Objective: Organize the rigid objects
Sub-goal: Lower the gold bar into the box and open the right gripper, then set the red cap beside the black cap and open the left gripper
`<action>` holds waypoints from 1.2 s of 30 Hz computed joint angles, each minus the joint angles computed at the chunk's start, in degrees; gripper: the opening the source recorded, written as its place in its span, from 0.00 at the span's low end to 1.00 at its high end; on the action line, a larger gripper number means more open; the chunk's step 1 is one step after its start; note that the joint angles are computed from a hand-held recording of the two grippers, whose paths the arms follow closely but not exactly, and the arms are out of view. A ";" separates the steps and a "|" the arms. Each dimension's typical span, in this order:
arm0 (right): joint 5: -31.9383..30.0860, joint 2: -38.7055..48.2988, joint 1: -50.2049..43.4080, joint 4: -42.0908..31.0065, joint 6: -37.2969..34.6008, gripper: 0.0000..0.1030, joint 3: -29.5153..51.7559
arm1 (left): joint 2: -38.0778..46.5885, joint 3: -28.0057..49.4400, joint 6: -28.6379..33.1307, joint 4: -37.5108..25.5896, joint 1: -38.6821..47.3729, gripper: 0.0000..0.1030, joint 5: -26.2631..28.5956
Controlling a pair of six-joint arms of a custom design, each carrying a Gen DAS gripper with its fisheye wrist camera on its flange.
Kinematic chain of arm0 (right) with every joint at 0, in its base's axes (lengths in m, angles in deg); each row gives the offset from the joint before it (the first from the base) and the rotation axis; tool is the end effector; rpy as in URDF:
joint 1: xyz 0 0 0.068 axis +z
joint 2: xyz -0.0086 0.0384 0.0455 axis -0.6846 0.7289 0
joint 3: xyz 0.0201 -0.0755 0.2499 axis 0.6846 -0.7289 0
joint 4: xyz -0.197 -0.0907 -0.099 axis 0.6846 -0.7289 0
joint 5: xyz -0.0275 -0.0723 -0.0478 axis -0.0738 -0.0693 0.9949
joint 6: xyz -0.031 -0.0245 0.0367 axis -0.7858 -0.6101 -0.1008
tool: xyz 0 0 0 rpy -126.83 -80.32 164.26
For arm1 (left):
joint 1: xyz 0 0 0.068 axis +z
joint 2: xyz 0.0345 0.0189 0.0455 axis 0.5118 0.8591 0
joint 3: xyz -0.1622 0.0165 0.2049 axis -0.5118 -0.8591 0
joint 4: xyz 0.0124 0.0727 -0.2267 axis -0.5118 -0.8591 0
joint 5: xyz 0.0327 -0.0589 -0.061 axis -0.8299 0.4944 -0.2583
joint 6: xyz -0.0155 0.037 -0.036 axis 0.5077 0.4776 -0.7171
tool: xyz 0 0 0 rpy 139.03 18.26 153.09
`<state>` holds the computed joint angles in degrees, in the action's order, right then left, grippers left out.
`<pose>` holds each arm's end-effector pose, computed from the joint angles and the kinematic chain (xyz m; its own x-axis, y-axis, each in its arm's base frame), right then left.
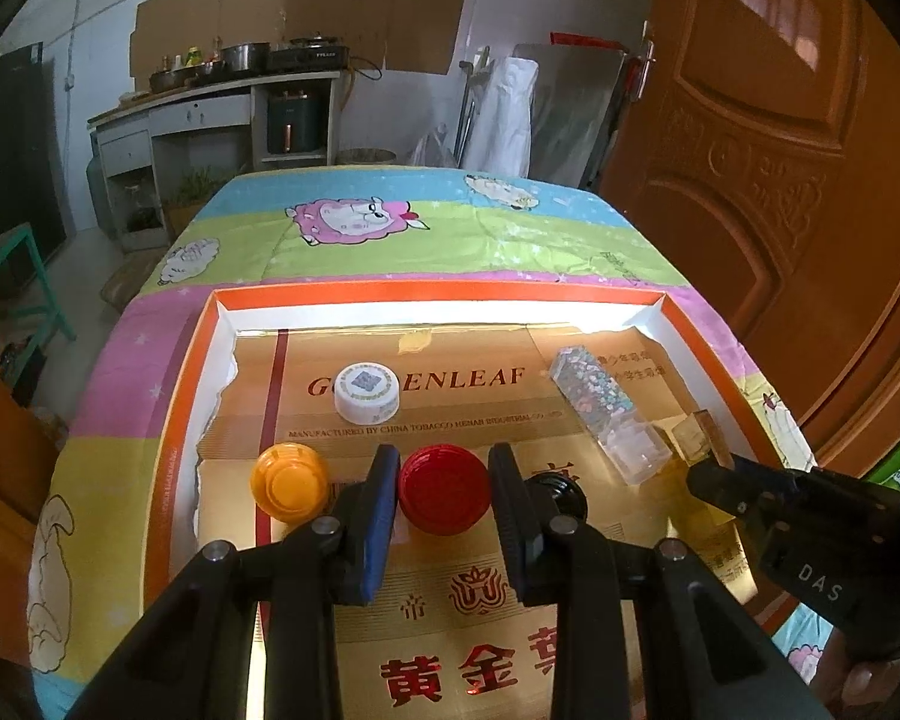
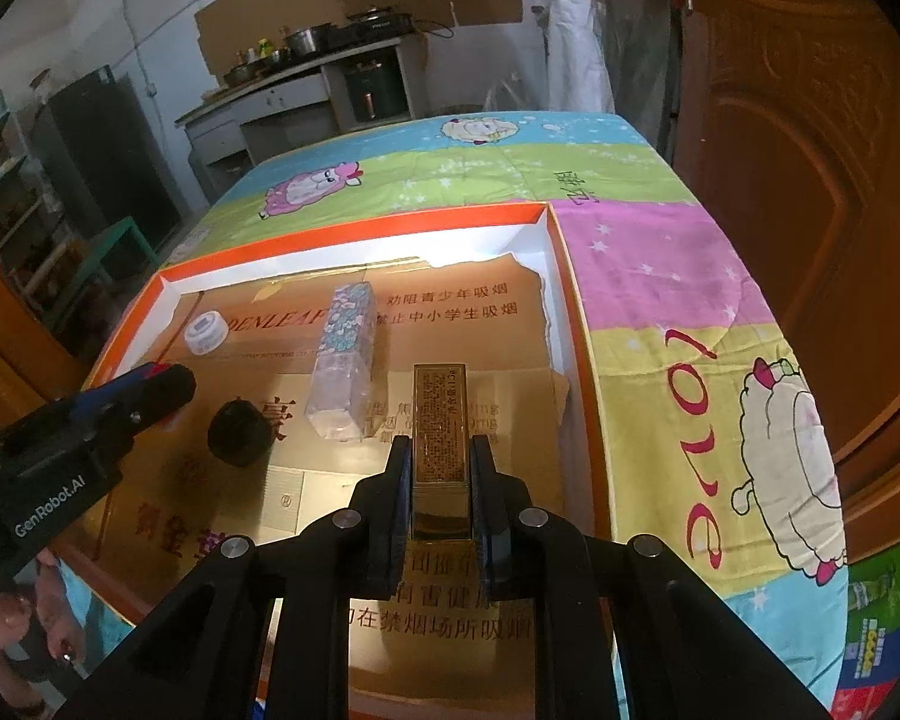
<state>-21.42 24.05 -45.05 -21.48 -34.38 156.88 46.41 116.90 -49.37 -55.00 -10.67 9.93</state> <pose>0.3491 0.0048 0.1791 -0.7212 -0.3692 -0.5861 -0.5495 0.8201 0.1595 0.2555 -0.2004 0.1713 -0.6678 -0.3278 -0.6682 -0.3159 0.9377 -0.1443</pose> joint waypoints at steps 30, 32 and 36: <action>1.27 -2.66 0.39 4.76 0.12 0.37 -3.42 | 0.56 -0.97 -0.57 0.90 0.83 0.38 3.16; 0.81 -3.20 -0.07 4.40 0.13 0.37 -3.53 | -0.05 -0.95 -1.04 0.22 0.18 0.38 2.46; 0.40 -4.33 -0.66 3.45 0.02 0.37 -3.99 | -1.47 -0.91 -2.08 -1.13 -1.14 0.38 1.23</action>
<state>-21.02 19.72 -45.71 -18.03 -34.36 152.89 44.94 115.99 -51.46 -56.12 -11.81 11.16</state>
